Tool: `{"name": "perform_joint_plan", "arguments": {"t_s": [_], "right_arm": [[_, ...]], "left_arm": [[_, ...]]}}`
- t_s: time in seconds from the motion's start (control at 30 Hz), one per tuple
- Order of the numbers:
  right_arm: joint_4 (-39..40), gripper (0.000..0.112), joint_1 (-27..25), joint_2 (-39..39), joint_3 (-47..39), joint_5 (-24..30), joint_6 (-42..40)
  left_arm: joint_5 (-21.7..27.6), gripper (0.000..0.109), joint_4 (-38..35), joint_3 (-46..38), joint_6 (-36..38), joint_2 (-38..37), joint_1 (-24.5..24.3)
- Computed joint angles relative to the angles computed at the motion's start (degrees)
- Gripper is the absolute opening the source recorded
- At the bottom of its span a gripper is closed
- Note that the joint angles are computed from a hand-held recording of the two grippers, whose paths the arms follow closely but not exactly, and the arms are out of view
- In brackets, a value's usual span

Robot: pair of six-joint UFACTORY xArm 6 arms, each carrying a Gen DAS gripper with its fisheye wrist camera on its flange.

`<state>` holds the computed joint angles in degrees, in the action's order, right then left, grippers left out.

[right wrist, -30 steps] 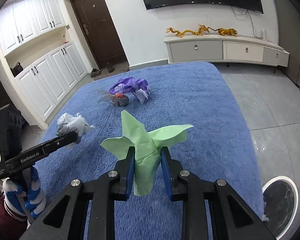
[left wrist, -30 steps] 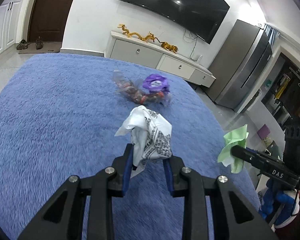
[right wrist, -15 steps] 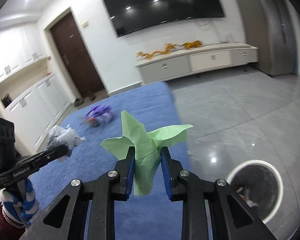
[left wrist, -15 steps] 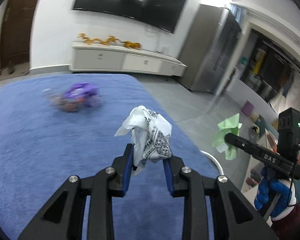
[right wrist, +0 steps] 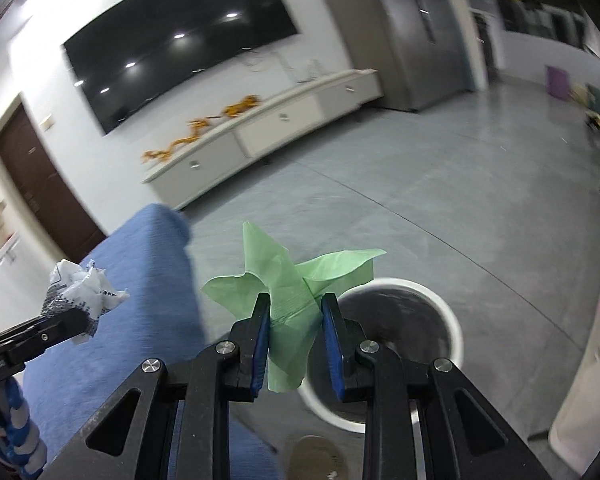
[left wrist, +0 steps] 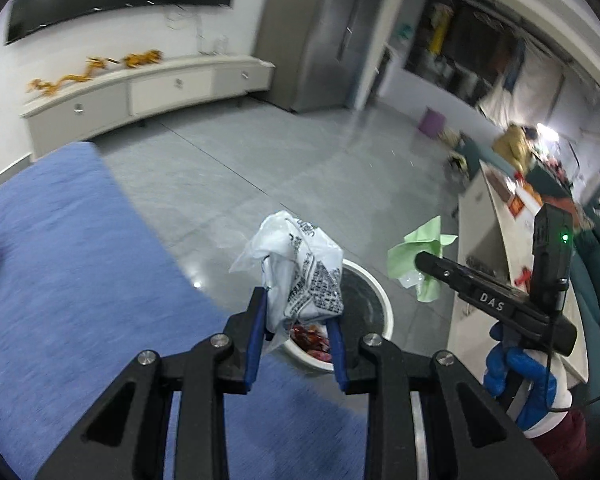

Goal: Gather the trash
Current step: 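Carry the green paper and white bag in both tools over the trash bin, then open both tools to drop the green paper and white bag into the bin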

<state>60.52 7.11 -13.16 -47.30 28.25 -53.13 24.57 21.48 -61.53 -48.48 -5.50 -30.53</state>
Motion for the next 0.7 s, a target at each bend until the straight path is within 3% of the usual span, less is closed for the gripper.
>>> {"name": "perform_joint_plan", "arguments": {"t_s": [0.37, 0.43, 0.53, 0.6, 0.7], "right_arm": [[-1.28, 0.026, -3.98, 12.67, -6.09, -0.25, 3.6], [-1.38, 0.026, -4.28, 14.06, -6.66, -0.46, 3.57], [-3.12, 0.031, -4.14, 16.15, -7.6, -1.12, 4.73], [-4.15, 0.048, -3.91, 17.3, -8.19, -2.11, 5.79], [-4.92, 0.049, -4.03, 18.25, -8.74, -2.52, 6.77]], "left_arm": [[3.31, 0.031, -21.56, -24.37, 20.02, 24.19, 0.11], [2.84, 0.038, -24.37, -26.64, 21.54, 26.56, 0.16], [2.17, 0.062, -29.42, -30.34, 23.98, 29.97, 0.56], [2.16, 0.065, -32.4, -32.81, 25.46, 32.04, 0.69], [3.36, 0.065, -33.32, -34.85, 25.97, 33.33, 0.88]]}}
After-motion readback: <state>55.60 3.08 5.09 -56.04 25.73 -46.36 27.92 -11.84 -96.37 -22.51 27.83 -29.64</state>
